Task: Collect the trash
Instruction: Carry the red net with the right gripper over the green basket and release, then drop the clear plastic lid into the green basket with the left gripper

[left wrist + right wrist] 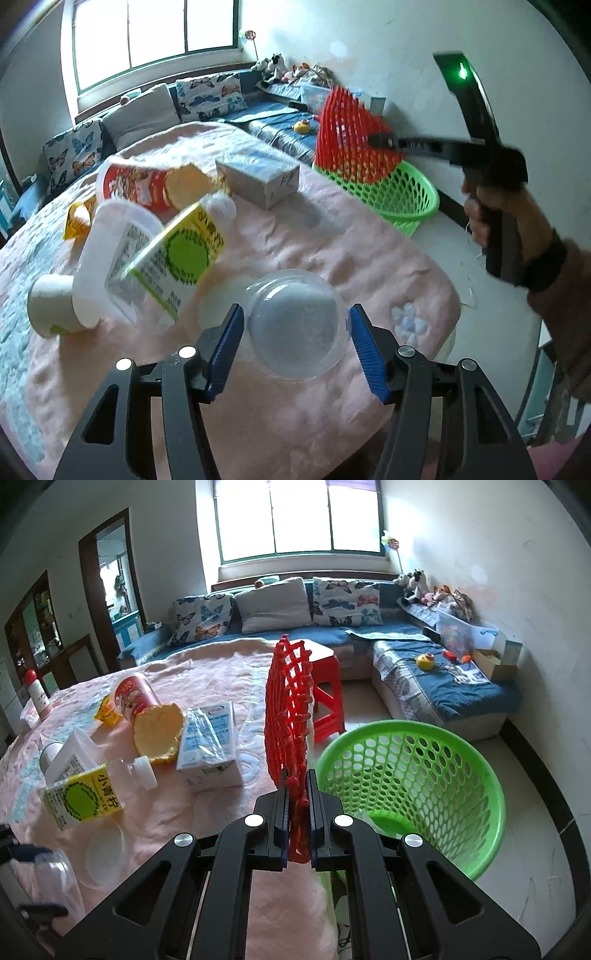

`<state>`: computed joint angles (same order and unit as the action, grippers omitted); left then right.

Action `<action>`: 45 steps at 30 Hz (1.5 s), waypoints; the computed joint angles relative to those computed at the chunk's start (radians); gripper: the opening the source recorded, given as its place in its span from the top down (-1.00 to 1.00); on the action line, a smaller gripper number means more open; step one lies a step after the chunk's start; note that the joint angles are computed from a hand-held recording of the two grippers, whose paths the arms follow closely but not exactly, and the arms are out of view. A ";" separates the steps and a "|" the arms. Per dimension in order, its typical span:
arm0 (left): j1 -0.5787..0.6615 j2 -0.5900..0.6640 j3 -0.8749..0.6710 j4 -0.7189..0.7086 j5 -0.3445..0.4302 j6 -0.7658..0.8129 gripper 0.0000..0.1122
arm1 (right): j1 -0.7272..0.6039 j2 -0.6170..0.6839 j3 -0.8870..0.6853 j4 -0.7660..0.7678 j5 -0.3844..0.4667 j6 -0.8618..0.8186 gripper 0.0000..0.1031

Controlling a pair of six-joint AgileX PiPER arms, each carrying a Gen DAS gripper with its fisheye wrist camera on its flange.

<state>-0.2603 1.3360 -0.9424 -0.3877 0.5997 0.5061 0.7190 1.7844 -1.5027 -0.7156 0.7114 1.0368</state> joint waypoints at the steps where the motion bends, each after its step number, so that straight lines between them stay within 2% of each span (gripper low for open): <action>1: 0.003 0.006 -0.012 -0.014 0.005 0.010 -0.01 | -0.002 -0.003 0.006 -0.001 -0.001 0.005 0.84; 11: -0.006 0.136 -0.210 -0.102 0.056 0.039 -0.01 | -0.054 -0.028 0.069 -0.014 0.012 0.043 0.84; 36: -0.108 0.518 -0.826 0.015 0.185 -0.133 -0.01 | -0.265 0.035 0.137 0.095 -0.029 0.004 0.77; 37: -0.113 0.529 -0.841 0.020 0.189 -0.138 -0.01 | -0.270 0.033 0.142 0.099 -0.034 0.003 0.73; 39: -0.125 0.564 -0.896 0.025 0.208 -0.148 -0.02 | -0.279 0.024 0.163 0.096 -0.051 0.018 0.40; 41: -0.137 0.593 -0.943 0.044 0.224 -0.166 -0.02 | -0.283 0.020 0.169 0.088 -0.053 0.031 0.26; 45: -0.153 0.662 -1.049 0.044 0.270 -0.183 -0.02 | -0.279 -0.003 0.197 0.065 -0.055 0.059 0.18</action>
